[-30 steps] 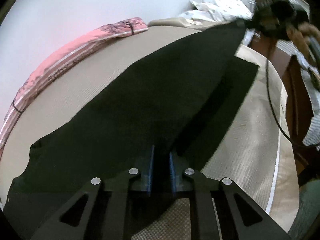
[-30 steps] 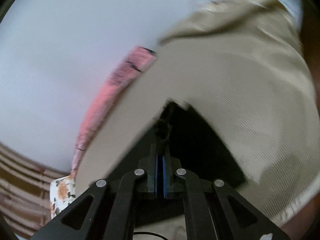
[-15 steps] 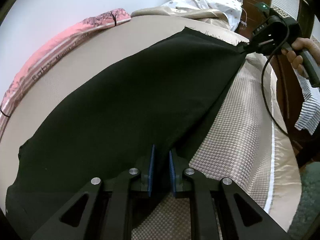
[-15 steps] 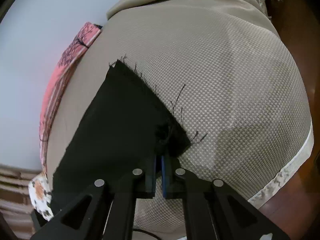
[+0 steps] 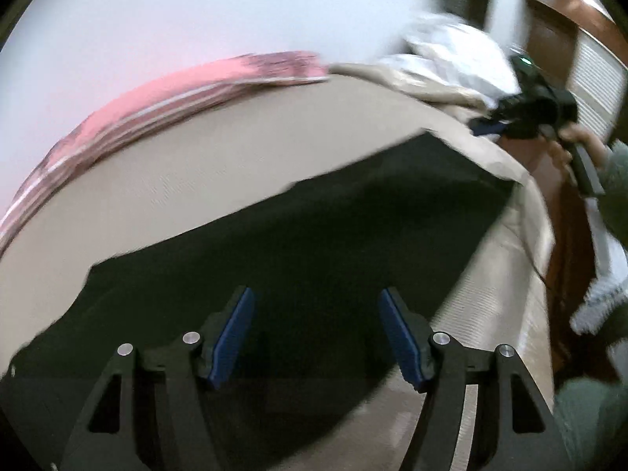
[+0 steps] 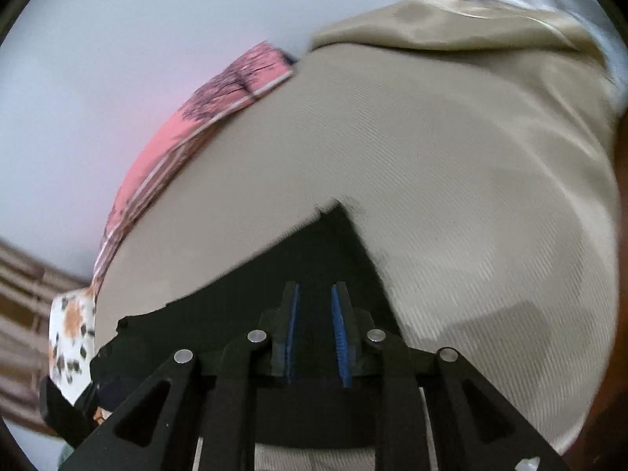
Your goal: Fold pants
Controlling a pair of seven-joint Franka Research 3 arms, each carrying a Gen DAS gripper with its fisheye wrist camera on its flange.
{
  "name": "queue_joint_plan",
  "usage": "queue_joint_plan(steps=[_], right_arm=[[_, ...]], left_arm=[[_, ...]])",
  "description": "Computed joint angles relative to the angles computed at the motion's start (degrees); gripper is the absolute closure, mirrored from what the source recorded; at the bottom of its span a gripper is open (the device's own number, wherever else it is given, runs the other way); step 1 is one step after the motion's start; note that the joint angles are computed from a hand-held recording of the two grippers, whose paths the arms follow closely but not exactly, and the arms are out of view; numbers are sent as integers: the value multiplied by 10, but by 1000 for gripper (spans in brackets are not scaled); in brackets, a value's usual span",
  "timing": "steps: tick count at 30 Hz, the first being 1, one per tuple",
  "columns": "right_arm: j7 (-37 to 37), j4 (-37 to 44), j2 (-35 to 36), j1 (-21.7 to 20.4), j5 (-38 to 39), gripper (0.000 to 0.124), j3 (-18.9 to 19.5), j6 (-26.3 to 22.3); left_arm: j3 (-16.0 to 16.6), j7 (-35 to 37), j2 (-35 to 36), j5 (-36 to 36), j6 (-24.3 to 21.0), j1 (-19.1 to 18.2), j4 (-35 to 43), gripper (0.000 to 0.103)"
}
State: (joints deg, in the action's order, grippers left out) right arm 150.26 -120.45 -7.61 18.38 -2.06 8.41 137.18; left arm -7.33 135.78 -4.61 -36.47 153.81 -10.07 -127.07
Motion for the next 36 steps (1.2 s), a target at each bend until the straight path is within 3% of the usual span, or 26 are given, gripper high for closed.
queue_joint_plan(steps=[5, 12, 23, 26, 28, 31, 36], right_arm=[[-120, 62, 81, -8, 49, 107, -30, -4], [-213, 107, 137, -17, 94, 107, -48, -30], [-340, 87, 134, -30, 194, 107, -47, -20], [-348, 78, 124, -23, 182, 118, -46, -6], [-325, 70, 113, -13, 141, 119, -43, 17], [-215, 66, 96, 3, 30, 121, -43, 35], [-57, 56, 65, 8, -112, 122, -29, 23]], left_arm=[[4, -143, 27, 85, 21, 31, 11, 36], [7, -204, 41, 102, 26, 61, 13, 36], [-4, -281, 60, 185, 19, 76, 25, 36], [-5, -299, 65, 206, 16, 78, 29, 36], [-7, -304, 66, 214, 16, 79, 29, 36], [-8, -310, 66, 218, 22, 80, 27, 36], [-8, -310, 66, 217, 38, 83, 20, 36]])
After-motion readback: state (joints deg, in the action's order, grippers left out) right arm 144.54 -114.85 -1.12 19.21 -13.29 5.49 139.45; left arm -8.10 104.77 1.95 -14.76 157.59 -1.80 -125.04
